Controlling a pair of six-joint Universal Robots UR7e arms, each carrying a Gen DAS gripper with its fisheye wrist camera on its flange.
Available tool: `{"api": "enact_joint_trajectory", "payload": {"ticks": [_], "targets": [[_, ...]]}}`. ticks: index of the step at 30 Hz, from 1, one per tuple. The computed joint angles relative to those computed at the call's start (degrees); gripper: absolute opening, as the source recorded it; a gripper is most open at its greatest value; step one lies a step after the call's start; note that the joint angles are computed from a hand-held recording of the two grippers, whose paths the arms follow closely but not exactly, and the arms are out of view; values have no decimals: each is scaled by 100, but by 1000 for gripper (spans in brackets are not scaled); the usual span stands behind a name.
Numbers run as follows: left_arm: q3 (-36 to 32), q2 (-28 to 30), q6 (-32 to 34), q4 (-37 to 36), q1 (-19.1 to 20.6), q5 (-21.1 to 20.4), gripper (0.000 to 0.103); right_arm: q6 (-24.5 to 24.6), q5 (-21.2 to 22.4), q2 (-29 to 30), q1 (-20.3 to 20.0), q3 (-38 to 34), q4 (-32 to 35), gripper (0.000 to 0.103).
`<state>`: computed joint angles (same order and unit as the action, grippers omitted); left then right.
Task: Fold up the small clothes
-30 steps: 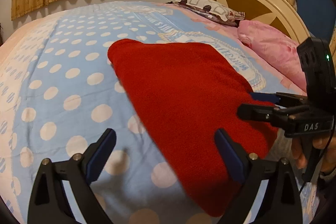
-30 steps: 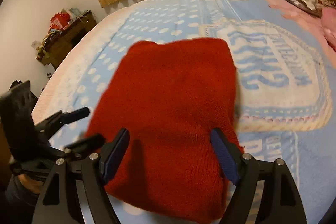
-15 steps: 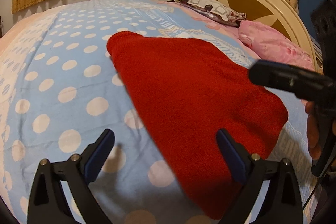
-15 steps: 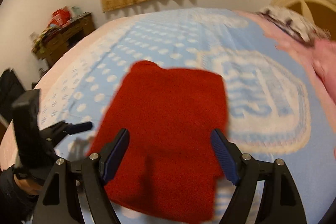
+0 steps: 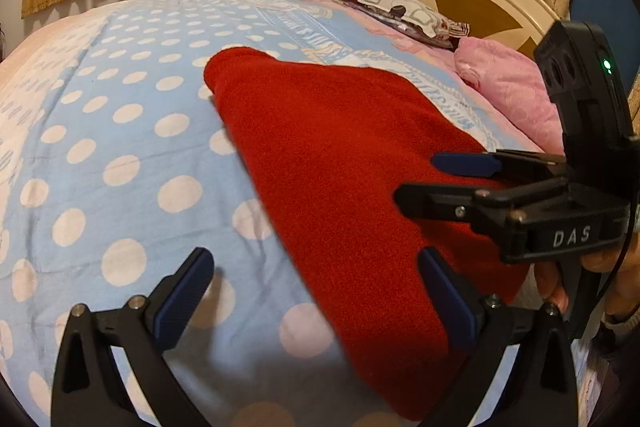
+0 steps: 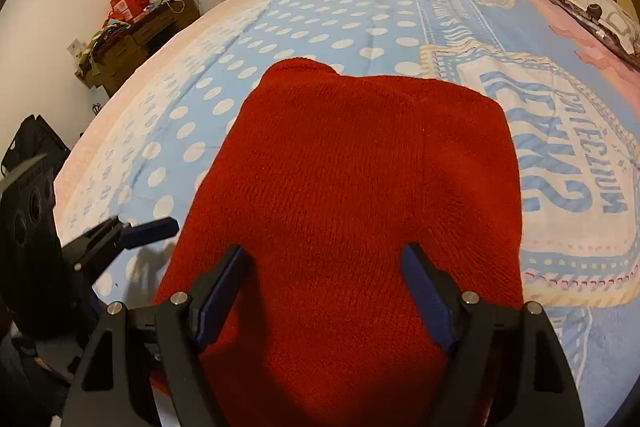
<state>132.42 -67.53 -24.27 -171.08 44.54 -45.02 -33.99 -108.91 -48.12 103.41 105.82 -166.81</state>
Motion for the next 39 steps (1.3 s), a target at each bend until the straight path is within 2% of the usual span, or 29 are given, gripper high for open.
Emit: {"api": "enact_joint_trajectory", "payload": {"ticks": [4,6,8,10,12,13,17,20,22,28,31,32,33,34,35,36,37,39], "targets": [[-18,-20,-87,94,-17,-2,103,-132,111,-40,-50,142,-225,80],[-27,-29,-161,164,-45,31,103,-444,138,-34,-61,204,-369,80],[24,-58,-194,71,-122,90,103,-547,123,-113,-26,206,-274,80],[70,-63,-120,-94,-166,66,103,-385,675,-394,-120,286,-258,80],[68,-38,-98,-180,-176,7,103,-331,833,-545,-177,361,-688,80],[58,-17,-76,-216,-174,-56,103,-268,941,-618,-238,315,-698,80],[-34,10,-68,-119,-101,-354,103,347,878,-658,-451,-143,-26,80],[-104,9,-132,-54,11,-535,103,744,1054,-574,-679,-477,558,80],[-132,-7,-212,-43,93,-682,103,999,1389,-468,-849,-741,1113,80],[-206,14,-409,-130,369,-1179,103,1317,1747,12,-1070,-1315,1802,80],[-251,87,-331,-299,432,-1336,101,1271,2016,103,-1119,-1388,1762,80],[-280,123,-291,-358,464,-1432,100,1249,2195,136,-1146,-1433,1853,78],[-300,131,-283,-364,482,-1507,91,1213,2316,155,-1163,-1454,1954,67],[-324,136,-303,-349,489,-1535,83,1180,2388,210,-1161,-1523,2136,59],[-318,135,-301,-381,468,-1517,78,1153,2320,255,-1134,-1556,2184,51],[-284,107,-252,-435,423,-1449,61,1099,2260,266,-1097,-1528,2155,44],[-248,56,-204,-437,353,-1335,50,1036,2325,263,-1075,-1515,2191,39],[-214,-96,-229,-292,262,-1246,46,953,2601,187,-1064,-1405,2118,36]]}}
